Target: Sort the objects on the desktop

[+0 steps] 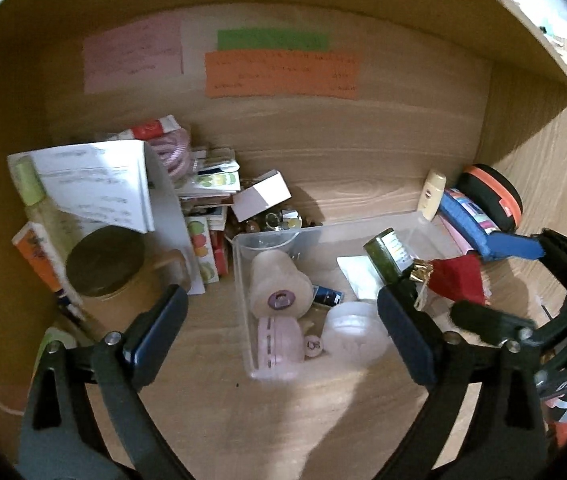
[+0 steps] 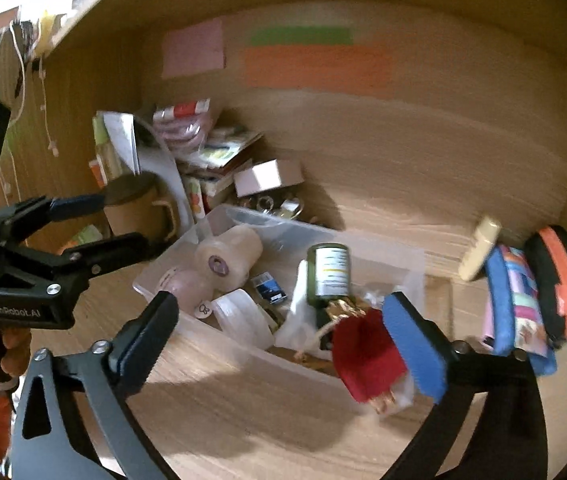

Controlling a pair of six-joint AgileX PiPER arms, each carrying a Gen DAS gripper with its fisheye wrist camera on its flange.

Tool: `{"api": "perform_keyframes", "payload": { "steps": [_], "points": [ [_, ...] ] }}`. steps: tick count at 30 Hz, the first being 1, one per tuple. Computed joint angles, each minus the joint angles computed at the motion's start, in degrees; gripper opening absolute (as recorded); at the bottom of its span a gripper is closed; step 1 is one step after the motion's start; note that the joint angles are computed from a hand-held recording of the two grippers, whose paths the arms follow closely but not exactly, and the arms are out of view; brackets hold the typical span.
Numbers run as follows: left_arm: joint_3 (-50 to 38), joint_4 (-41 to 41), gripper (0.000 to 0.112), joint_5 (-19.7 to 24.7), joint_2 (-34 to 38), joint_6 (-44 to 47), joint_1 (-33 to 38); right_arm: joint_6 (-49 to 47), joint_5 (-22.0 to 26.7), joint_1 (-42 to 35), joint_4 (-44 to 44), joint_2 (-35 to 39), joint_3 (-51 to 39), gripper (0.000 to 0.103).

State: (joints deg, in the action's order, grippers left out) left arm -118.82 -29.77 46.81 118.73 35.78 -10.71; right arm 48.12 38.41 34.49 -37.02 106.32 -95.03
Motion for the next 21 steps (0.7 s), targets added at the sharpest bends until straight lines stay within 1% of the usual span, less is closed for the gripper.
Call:
{"api": "perform_keyframes", "payload": {
  "steps": [3,6,13,15,21],
  "points": [
    [5.4,0.66,0.099,-2.41,-3.8,-0.55,-0.16,3.43,1.53,1.76,-2.77,-2.54,2.26,0.103],
    [11.08,-0.06,0.099,-4.52,-8.04,0.83,-0.03,7.81,3.19,4.41,-6.79,-5.78,5.35,0.103],
    [26.47,-2.36,0.101,-11.93,-19.81,5.13,-0.29,17.25,6.04,10.55,-15.25,-12.3,11.82,0.103],
    [29.5,-3.69,0.102,-12.49,-22.4,6.29,-0.12,20.39,7.11,12.56,-18.05,-14.03,13.69,0.103],
    [36.67,-4.08,0.102,-16.21,-28.43,5.98,-0.38,28.85,13.32,18.29,-25.81,-16.38,17.02,0.103]
  ]
}}
